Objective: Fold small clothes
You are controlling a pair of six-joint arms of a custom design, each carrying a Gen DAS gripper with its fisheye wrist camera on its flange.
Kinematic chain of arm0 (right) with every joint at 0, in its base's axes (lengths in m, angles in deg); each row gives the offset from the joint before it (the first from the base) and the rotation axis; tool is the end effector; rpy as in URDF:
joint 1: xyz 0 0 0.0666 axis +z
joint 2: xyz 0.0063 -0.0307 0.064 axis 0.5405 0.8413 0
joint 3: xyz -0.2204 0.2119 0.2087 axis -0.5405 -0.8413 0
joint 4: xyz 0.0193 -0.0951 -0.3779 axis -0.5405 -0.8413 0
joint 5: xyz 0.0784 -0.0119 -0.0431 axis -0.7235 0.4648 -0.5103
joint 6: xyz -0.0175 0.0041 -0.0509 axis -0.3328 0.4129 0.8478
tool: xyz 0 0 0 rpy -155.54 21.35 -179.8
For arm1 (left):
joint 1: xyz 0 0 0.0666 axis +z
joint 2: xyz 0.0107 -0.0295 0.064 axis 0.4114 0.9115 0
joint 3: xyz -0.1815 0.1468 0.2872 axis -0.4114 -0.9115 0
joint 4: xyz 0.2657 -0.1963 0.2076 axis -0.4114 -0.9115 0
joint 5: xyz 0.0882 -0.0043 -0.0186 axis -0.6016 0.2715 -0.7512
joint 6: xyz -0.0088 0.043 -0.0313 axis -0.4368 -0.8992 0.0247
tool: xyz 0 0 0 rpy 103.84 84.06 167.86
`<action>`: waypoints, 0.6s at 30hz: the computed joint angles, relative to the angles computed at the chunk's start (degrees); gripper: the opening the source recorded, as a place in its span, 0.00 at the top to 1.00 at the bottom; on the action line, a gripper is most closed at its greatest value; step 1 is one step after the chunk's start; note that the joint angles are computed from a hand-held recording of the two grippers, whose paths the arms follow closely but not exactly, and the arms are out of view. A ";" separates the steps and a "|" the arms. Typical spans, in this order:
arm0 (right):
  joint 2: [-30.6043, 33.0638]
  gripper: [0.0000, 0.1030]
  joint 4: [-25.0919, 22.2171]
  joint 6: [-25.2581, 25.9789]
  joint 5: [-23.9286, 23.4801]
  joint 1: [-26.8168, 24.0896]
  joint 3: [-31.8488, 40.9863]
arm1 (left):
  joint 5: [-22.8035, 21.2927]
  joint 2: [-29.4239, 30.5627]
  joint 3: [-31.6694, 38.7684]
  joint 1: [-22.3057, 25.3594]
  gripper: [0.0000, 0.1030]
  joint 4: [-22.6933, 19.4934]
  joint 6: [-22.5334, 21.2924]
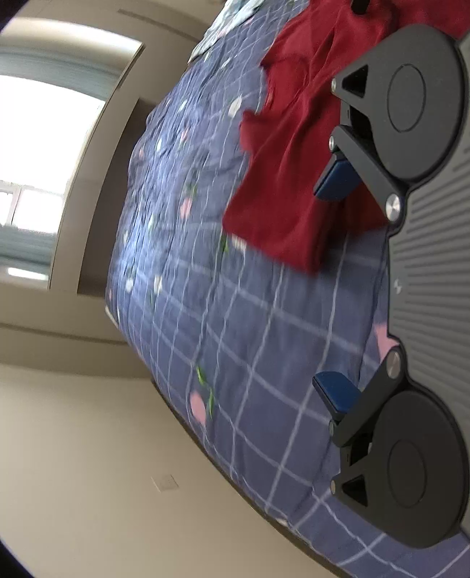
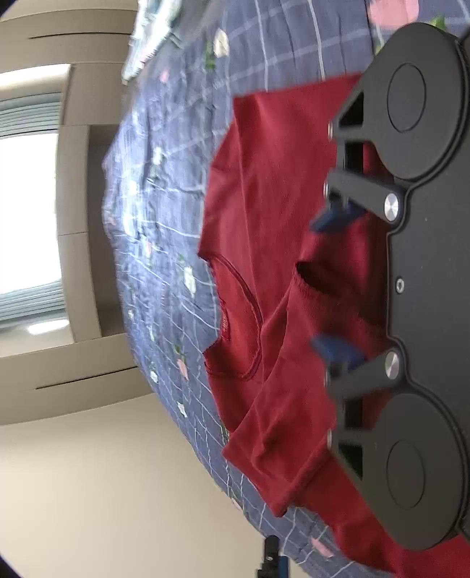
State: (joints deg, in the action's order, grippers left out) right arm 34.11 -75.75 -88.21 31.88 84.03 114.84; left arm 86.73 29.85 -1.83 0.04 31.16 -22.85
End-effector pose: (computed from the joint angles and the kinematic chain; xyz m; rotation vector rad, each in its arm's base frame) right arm 0.2269 0.2447 0.3955 0.3849 2.1925 0.0888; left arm 0.3960 -0.1783 0.4259 0.2241 2.3093 -0.3069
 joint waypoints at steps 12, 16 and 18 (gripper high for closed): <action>-0.51 0.89 -1.01 9.21 5.69 -1.90 3.98 | 6.29 6.90 4.91 1.94 0.00 6.43 0.84; -0.23 0.83 -1.62 7.34 0.50 -3.77 2.65 | 10.41 14.08 12.01 1.70 0.00 4.76 1.23; 0.02 0.79 -1.86 5.50 0.09 -3.64 1.61 | 12.61 18.67 17.01 1.63 0.01 2.40 0.39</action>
State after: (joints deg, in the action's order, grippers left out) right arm 34.12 -77.61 -82.71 31.97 80.39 116.45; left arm 99.34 48.52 15.18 1.67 33.56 -22.46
